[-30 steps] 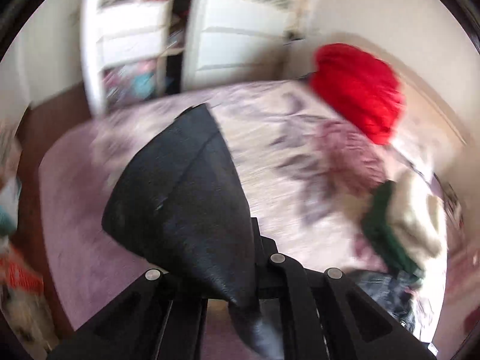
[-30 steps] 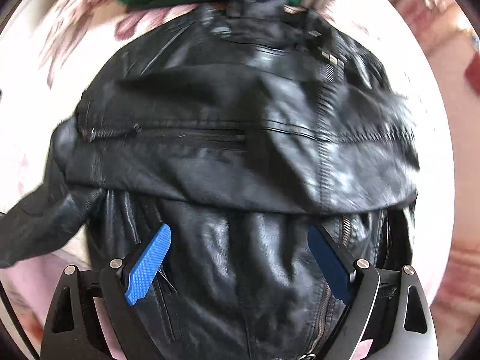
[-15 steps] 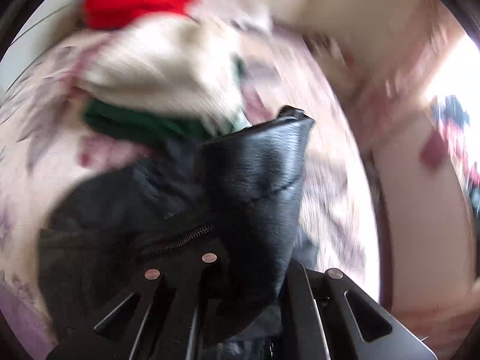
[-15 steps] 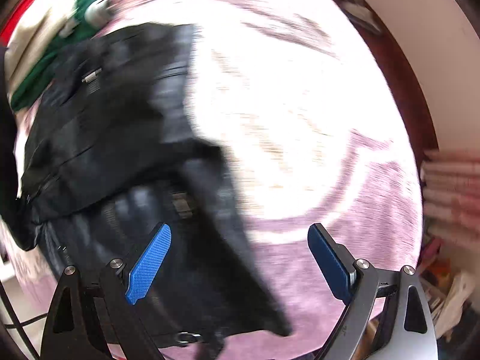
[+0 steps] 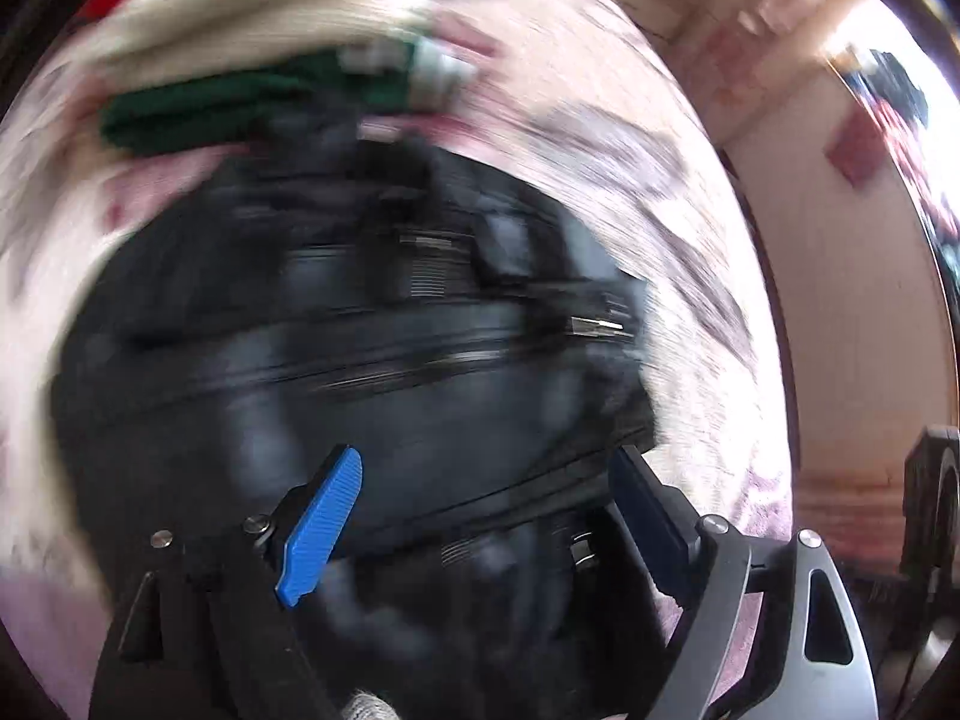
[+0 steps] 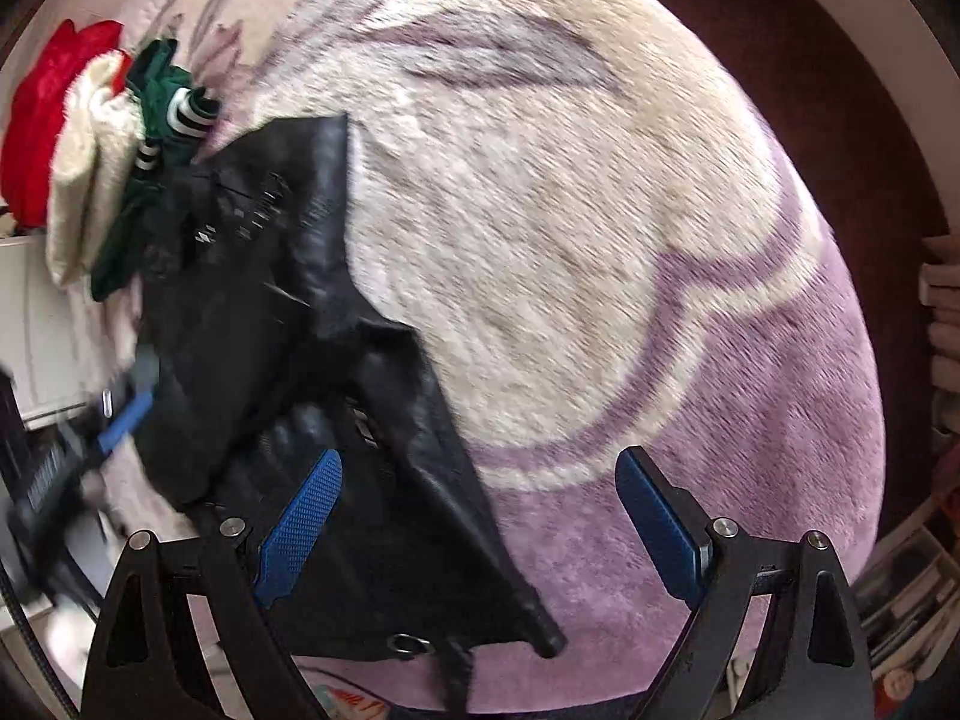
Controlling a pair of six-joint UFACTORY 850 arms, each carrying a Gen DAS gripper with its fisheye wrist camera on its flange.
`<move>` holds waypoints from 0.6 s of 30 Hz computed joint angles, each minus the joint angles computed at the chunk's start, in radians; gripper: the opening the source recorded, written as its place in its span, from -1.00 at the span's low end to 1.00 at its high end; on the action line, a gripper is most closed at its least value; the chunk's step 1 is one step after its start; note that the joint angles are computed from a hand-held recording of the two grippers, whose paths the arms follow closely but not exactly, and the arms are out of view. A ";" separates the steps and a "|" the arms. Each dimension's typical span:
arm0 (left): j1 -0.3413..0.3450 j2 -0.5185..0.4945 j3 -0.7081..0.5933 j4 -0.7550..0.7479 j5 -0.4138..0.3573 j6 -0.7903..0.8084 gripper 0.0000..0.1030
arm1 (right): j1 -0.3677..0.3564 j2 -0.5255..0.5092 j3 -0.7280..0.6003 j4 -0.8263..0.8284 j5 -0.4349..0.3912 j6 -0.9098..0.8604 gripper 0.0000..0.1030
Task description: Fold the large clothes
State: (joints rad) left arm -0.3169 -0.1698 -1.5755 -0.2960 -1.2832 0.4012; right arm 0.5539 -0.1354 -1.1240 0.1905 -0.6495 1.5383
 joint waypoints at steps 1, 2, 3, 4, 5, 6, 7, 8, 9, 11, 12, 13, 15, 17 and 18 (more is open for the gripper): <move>0.035 0.011 -0.004 0.042 0.016 -0.015 0.64 | -0.013 0.008 0.007 0.019 0.018 -0.029 0.83; 0.067 0.004 -0.019 0.079 0.036 -0.025 0.64 | -0.040 0.000 0.005 0.055 0.071 -0.088 0.83; 0.094 -0.012 -0.039 0.130 0.064 -0.043 0.63 | -0.044 -0.026 -0.031 0.062 0.099 -0.105 0.83; 0.128 -0.023 -0.040 0.224 0.111 -0.076 0.63 | -0.045 -0.058 -0.080 0.050 0.104 -0.102 0.83; 0.152 -0.042 -0.041 0.296 0.139 -0.105 0.63 | -0.060 -0.085 -0.107 0.051 0.136 -0.141 0.82; 0.166 -0.054 -0.031 0.340 0.159 -0.132 0.63 | -0.073 -0.113 -0.138 0.063 0.139 -0.183 0.82; 0.177 -0.080 -0.033 0.383 0.171 -0.165 0.63 | -0.091 -0.161 -0.186 0.082 0.123 -0.245 0.82; 0.201 -0.115 -0.032 0.424 0.178 -0.186 0.64 | -0.105 -0.209 -0.231 0.123 0.108 -0.325 0.81; 0.208 -0.150 -0.053 0.437 0.176 -0.197 0.64 | -0.117 -0.267 -0.287 0.180 0.072 -0.413 0.75; 0.222 -0.194 -0.050 0.456 0.175 -0.219 0.68 | -0.123 -0.337 -0.361 0.240 0.017 -0.498 -0.42; 0.225 -0.206 -0.044 0.451 0.179 -0.228 0.72 | -0.123 -0.379 -0.412 0.222 -0.045 -0.500 -0.80; 0.230 -0.223 -0.048 0.436 0.184 -0.225 0.91 | -0.116 -0.397 -0.439 0.173 -0.066 -0.459 -0.82; 0.230 -0.237 -0.045 0.419 0.212 -0.224 1.00 | -0.101 -0.417 -0.460 0.089 -0.121 -0.384 -0.88; 0.231 -0.247 -0.059 0.405 0.200 -0.210 1.00 | -0.102 -0.412 -0.418 0.121 -0.114 -0.344 -0.96; 0.229 -0.245 -0.060 0.415 0.199 -0.208 1.00 | -0.102 -0.401 -0.390 0.151 -0.085 -0.342 -0.95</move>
